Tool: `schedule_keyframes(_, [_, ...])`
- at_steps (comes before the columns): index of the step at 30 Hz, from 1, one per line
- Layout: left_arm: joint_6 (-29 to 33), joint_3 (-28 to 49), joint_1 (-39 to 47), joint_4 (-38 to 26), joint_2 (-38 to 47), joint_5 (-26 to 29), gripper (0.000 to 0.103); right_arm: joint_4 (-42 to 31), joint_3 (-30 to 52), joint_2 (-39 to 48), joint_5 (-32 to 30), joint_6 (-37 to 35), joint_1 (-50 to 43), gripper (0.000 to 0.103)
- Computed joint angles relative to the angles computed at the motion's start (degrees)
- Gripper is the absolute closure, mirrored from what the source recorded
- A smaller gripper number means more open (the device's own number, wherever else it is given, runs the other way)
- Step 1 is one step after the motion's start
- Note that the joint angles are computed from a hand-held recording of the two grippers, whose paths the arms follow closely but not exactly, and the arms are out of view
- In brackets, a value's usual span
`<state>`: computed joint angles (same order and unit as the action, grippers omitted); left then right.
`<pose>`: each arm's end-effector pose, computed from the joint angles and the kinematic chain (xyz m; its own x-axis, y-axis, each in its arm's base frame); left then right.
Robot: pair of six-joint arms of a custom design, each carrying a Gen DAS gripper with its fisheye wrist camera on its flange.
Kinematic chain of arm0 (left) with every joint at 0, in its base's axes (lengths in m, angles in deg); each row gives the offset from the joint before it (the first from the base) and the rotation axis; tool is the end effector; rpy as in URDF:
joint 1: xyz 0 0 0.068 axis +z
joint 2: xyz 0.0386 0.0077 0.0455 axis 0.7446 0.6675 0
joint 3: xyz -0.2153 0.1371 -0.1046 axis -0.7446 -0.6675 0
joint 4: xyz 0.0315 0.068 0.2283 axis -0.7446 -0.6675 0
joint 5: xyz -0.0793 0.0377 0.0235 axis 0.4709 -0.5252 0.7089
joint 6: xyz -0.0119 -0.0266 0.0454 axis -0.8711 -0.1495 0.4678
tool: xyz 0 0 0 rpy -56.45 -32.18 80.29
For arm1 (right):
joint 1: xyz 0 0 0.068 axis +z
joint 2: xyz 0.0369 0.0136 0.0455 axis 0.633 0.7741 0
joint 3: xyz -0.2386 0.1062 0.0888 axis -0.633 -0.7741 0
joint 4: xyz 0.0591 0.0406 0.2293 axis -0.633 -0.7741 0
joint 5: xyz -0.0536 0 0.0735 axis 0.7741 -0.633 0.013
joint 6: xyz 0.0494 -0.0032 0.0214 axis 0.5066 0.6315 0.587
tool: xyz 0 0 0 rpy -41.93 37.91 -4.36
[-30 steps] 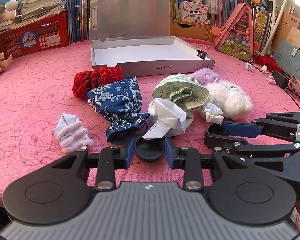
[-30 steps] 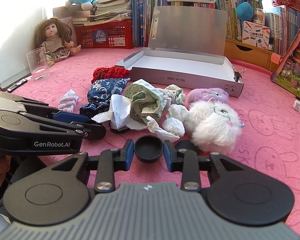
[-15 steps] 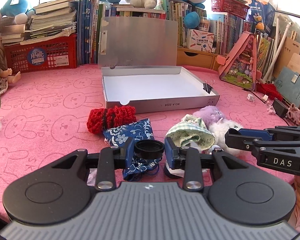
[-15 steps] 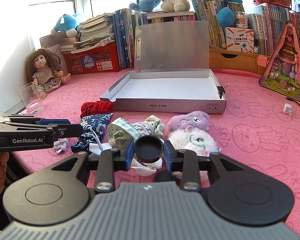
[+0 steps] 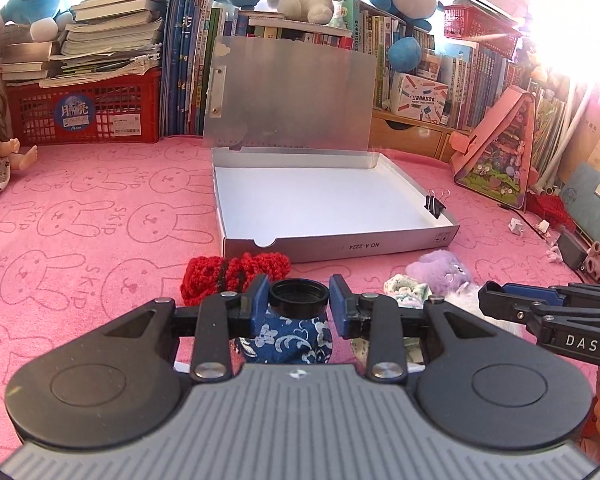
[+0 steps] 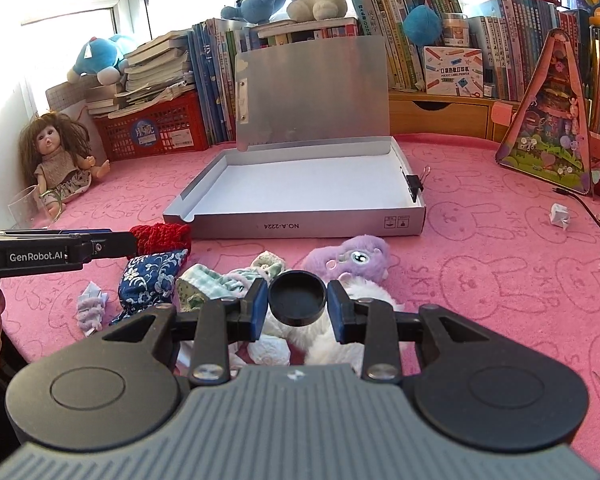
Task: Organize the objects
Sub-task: 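Carry the black lid in the left gripper over the white box while the right gripper carries its lid there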
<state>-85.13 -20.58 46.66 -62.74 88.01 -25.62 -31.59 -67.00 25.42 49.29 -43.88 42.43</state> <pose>0.2185 -0.0193 0.2477 -0.5620 0.0866 -0.8226 0.3819 0.9093 -0.1652 0.1499 0.0112 0.2121 -0.5582 0.0806 -0.8258 -0.0623 0.9884 0.1386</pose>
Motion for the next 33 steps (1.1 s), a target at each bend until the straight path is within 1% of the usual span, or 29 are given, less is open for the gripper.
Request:
schedule_keyframes(4, [-1.3, 5.7, 2.2, -2.4, 6.2, 5.4, 0.065, 1.6, 2.3, 5.0, -0.3, -0.2, -2.7, 0.066])
schedule_keyframes(7, [-2.0, 8.7, 2.5, -3.5, 9.8, 6.6, 0.065, 3.1, 3.6, 8.4, -1.0, -0.4, -4.2, 0.066])
schedule_keyframes(11, [-2.6, 10.8, 1.3, -2.8, 12.9, 4.8, 0.065, 5.0, 4.9, 11.8, -0.4, -0.6, -4.6, 0.066])
schedule_keyframes(19, [-3.8, 17.2, -1.3, -1.5, 19.1, 0.2, 0.065, 6.1, 10.1, 18.1, -2.3, -1.2, -6.6, 0.066])
schedule_keyframes(22, [-4.5, 21.2, -2.1, -1.7, 22.3, -1.3, 0.065, 6.5, 12.5, 20.8, -2.8, -1.5, -7.7, 0.066])
schedule_keyframes(27, [-4.4, 27.9, -4.4, -1.3, 28.1, -6.1, 0.065, 6.9, 17.4, 26.3, -3.0, -2.4, -8.8, 0.066])
schedule_keyframes(33, [-4.5, 37.8, -6.5, -4.0, 36.6, -10.0, 0.065, 6.5, 25.0, 34.6, -3.2, -2.6, -9.8, 0.066])
